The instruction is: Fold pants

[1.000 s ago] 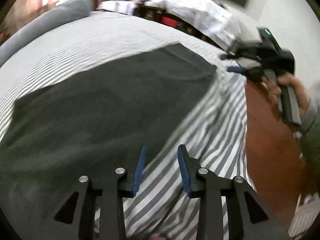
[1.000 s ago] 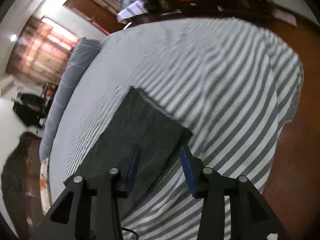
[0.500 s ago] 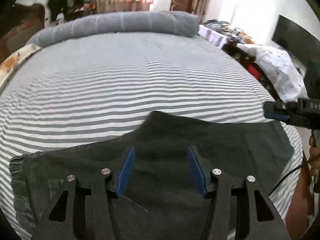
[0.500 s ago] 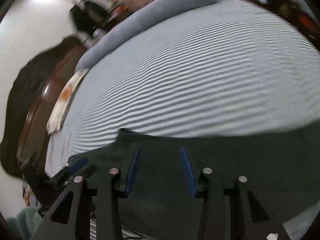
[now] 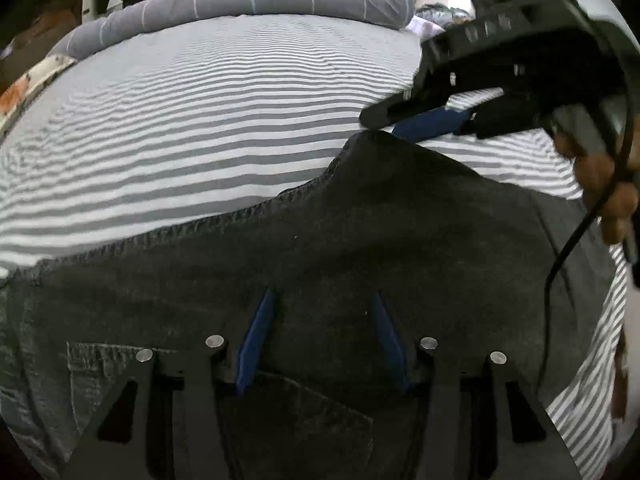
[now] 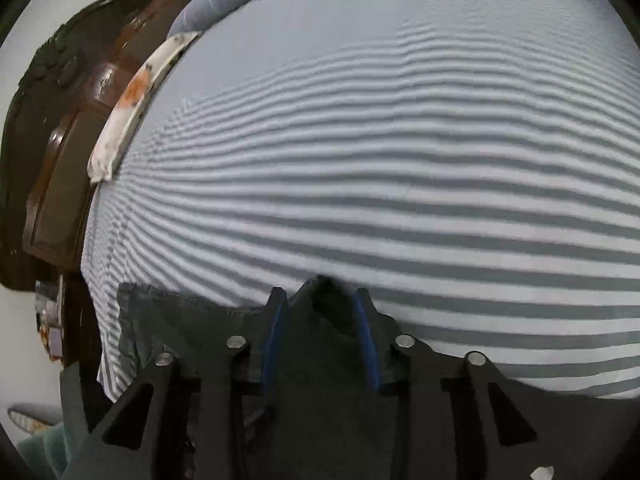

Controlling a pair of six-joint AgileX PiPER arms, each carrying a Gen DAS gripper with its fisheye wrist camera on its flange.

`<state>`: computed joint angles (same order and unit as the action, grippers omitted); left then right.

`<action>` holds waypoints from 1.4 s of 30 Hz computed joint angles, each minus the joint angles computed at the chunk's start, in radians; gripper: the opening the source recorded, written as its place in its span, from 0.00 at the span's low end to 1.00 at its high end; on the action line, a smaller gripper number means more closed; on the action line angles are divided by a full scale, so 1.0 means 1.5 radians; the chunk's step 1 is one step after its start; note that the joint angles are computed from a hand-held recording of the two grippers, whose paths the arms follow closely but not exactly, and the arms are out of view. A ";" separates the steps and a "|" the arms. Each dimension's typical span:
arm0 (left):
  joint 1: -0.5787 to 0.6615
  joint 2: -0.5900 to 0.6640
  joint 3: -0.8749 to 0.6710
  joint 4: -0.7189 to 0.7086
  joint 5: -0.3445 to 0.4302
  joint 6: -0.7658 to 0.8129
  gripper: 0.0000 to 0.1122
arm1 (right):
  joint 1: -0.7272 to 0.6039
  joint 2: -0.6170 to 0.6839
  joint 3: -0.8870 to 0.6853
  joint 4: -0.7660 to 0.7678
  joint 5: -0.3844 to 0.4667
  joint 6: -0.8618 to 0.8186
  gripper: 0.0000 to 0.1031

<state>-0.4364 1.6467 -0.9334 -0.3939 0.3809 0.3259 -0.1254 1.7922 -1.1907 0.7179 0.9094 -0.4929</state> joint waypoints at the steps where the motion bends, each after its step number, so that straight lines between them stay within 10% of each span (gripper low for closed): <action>1: 0.013 -0.006 0.011 -0.049 -0.001 0.051 0.46 | 0.008 0.004 0.001 0.004 0.003 -0.003 0.23; 13: 0.030 -0.045 0.092 -0.215 -0.052 0.230 0.45 | 0.032 0.003 0.058 0.096 -0.065 -0.091 0.24; 15: 0.032 -0.044 0.079 -0.195 -0.041 0.209 0.45 | 0.037 0.009 0.042 0.113 -0.069 -0.091 0.07; 31: 0.147 -0.196 0.192 -0.057 0.035 0.135 0.45 | 0.051 0.050 0.020 0.116 -0.151 -0.059 0.05; 36: 0.146 -0.208 0.207 -0.028 0.029 0.119 0.45 | 0.052 -0.042 0.087 0.098 -0.191 -0.025 0.43; 42: 0.113 -0.230 0.221 0.036 -0.001 0.046 0.46 | -0.112 -0.231 0.291 0.272 -0.133 -0.189 0.43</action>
<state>-0.2663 1.3019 -0.6023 -0.3403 0.3794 0.3955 -0.2934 1.4460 -0.7539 1.1265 0.7092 -0.7771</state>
